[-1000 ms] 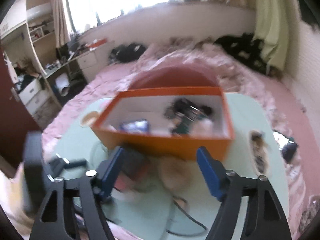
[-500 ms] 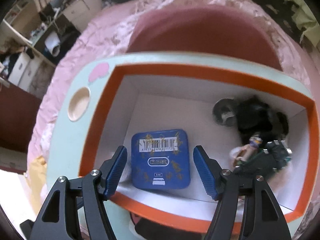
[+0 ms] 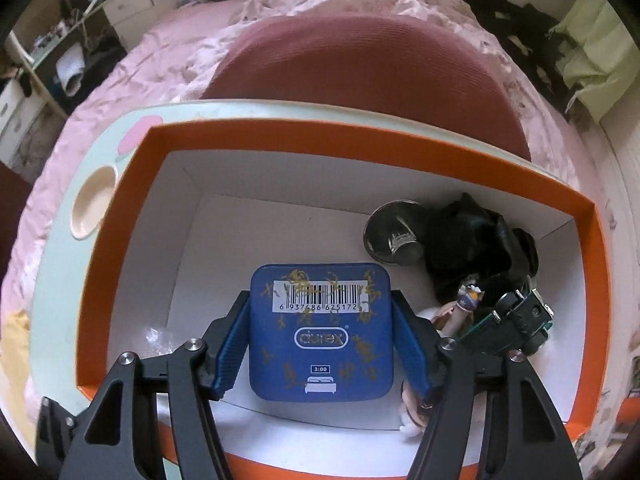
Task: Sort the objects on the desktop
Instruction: 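Grasp the blue Durex tin with the right tool and place it on the table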
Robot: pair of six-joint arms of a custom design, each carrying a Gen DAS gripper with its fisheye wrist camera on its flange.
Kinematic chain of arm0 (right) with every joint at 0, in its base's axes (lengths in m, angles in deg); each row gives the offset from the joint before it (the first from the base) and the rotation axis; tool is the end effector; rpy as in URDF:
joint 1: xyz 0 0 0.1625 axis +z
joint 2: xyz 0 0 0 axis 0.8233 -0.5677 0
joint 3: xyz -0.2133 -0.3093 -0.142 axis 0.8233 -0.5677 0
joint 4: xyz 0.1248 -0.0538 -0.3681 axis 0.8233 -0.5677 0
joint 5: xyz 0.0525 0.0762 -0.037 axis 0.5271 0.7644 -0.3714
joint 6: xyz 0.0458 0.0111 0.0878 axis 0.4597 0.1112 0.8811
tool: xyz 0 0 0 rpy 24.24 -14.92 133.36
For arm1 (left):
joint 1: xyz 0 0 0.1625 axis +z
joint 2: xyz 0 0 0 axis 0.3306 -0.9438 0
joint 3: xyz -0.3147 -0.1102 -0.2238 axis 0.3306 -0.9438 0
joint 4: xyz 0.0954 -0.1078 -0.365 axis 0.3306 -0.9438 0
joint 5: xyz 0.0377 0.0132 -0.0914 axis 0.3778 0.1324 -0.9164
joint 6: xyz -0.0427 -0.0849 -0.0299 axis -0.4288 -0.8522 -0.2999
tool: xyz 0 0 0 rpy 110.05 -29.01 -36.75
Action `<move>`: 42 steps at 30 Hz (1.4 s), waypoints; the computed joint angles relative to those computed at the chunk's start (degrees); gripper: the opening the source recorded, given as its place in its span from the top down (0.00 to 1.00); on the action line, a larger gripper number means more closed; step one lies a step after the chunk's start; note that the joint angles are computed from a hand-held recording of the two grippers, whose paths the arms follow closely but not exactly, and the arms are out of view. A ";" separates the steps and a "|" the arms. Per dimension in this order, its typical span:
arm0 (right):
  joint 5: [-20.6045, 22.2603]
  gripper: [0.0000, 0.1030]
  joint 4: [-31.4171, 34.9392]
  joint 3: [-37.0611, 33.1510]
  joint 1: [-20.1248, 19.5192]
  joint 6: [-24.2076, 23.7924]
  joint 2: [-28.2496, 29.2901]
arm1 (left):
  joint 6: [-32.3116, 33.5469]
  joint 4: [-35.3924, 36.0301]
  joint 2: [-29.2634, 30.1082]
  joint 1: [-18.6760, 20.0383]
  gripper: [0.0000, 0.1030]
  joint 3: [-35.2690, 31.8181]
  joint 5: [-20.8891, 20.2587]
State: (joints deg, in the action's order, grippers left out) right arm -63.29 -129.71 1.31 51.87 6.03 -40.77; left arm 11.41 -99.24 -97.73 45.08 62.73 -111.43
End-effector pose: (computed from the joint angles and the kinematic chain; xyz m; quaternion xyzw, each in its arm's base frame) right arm 0.2686 -0.6516 -0.0511 0.0960 -0.9157 0.1469 0.3616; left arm -0.0406 -0.4977 0.1450 0.3773 0.8799 -0.1737 0.2307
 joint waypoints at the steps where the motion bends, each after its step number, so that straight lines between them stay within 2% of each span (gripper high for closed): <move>1: 1.71 0.37 -2.35 1.56 -0.31 -0.43 -1.03 | 0.00 0.00 0.00 0.00 0.00 0.00 0.00; 3: 5.01 0.37 -10.39 5.22 -0.59 -2.72 -3.14 | -0.05 -0.04 0.02 -0.03 0.00 0.00 0.03; 8: 7.60 0.37 -29.18 14.16 1.40 -8.51 -8.36 | -0.02 0.08 0.01 0.02 0.00 -0.11 0.01; 11: 9.46 0.36 -37.26 20.48 2.67 -10.42 -12.07 | -0.01 0.07 0.02 0.02 0.00 -0.12 0.01; 13: 8.95 0.36 -42.50 25.72 4.06 -12.40 -13.97 | -0.04 0.08 0.04 0.01 0.00 -0.12 0.03; 16: 5.70 0.36 -45.09 32.84 4.68 -13.82 -15.82 | -0.05 0.07 0.05 0.00 0.00 -0.13 0.03; 18: 2.35 0.36 -45.24 37.16 4.00 -12.30 -15.86 | -0.06 0.06 0.06 -0.01 0.00 -0.14 0.06; 22: 0.89 0.36 -48.25 41.69 0.98 -10.59 -14.84 | -0.08 0.06 -0.03 0.00 0.00 -0.06 0.09; 25: 4.56 0.36 -49.14 41.35 -1.08 -11.40 -14.05 | 0.00 0.11 -0.06 0.06 0.00 -0.11 0.01; 29: 3.05 0.35 -57.42 37.36 0.03 -16.83 -8.91 | -0.11 0.12 -0.03 -0.02 0.00 -0.11 0.05; 30: 3.35 0.28 -59.60 37.56 0.24 -17.45 -8.50 | -0.11 0.11 -0.02 -0.03 0.00 -0.12 0.07; 31: 4.06 0.14 -60.90 38.19 0.40 -17.50 -8.60 | -0.06 0.15 -0.03 -0.01 0.00 -0.15 0.05; 32: 4.96 0.09 -62.38 39.05 0.41 -18.14 -8.89 | -0.06 0.15 -0.03 -0.01 0.00 -0.15 0.05; 38: 0.36 0.07 -70.46 42.22 1.12 -26.18 -5.62 | -0.11 0.20 -0.02 -0.01 0.00 -0.19 0.05; 40: 0.65 0.05 -70.14 43.56 0.09 -26.05 -5.12 | -0.09 0.18 -0.01 -0.01 0.00 -0.21 0.05; 42: 3.67 0.00 -73.66 44.77 -1.59 -26.06 -4.66 | -0.05 0.13 0.03 -0.06 0.00 -0.19 0.18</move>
